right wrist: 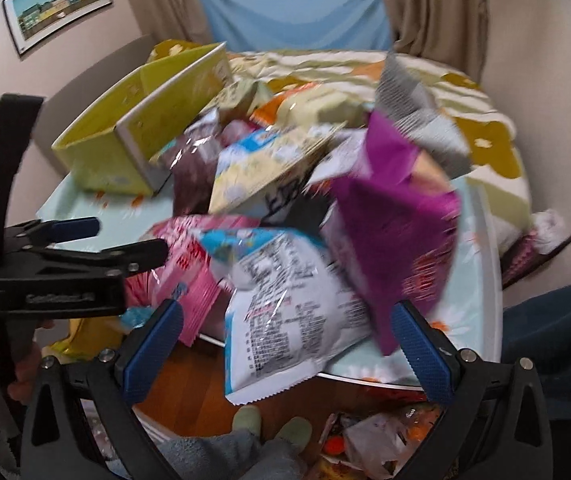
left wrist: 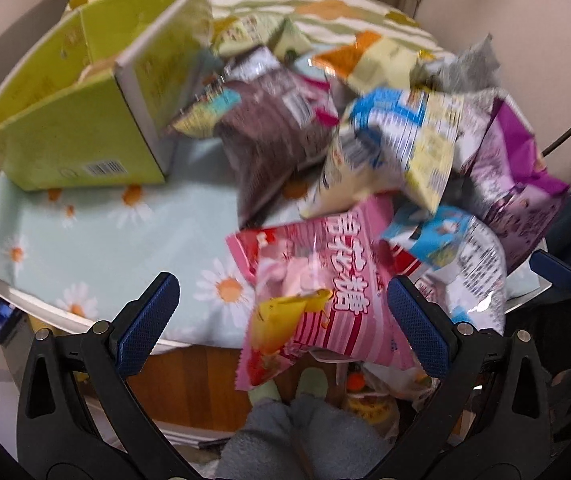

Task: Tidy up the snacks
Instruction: 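Grasp the pink candy bag with the left gripper while the right grasps the white-blue bag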

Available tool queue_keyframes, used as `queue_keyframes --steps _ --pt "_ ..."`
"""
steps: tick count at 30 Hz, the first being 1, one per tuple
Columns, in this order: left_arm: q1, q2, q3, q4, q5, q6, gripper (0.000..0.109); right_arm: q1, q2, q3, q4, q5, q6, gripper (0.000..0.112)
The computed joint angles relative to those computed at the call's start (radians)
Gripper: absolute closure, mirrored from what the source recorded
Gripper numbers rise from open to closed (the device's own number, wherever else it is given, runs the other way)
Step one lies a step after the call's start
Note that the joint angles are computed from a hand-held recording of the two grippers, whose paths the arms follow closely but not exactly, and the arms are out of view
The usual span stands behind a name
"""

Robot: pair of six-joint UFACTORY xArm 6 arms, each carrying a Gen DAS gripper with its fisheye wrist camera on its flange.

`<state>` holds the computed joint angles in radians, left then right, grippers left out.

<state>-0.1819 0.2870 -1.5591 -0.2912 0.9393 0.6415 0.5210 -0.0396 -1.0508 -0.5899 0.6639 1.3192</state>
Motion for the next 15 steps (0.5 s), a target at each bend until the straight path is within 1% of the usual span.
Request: queue_keyframes --steps 5,10,11,12,13,14,15 --pt "-0.018 0.018 0.007 0.020 -0.012 -0.001 0.006 -0.024 0.017 0.023 0.027 -0.061 -0.061 0.010" --pt "-0.025 0.050 -0.026 0.014 0.021 -0.003 0.006 -0.058 0.015 0.046 0.072 -0.090 -0.166 0.010" --pt "-0.023 0.060 -0.038 0.011 0.028 -0.001 0.007 -0.065 0.016 0.049 0.084 -0.096 -0.193 0.010" --pt "-0.023 0.074 -0.055 0.005 0.044 0.001 0.009 -0.071 0.019 0.049 0.092 -0.102 -0.212 0.010" --pt "-0.021 0.094 -0.084 -0.008 0.070 0.003 0.015 -0.080 0.019 0.055 0.110 -0.110 -0.241 0.010" --pt "-0.016 0.112 -0.114 -0.028 0.109 0.006 0.024 -0.085 0.019 0.058 0.122 -0.115 -0.260 0.010" --pt "-0.013 0.124 -0.133 -0.034 0.131 0.005 0.036 -0.092 0.019 0.062 0.135 -0.121 -0.285 0.010"
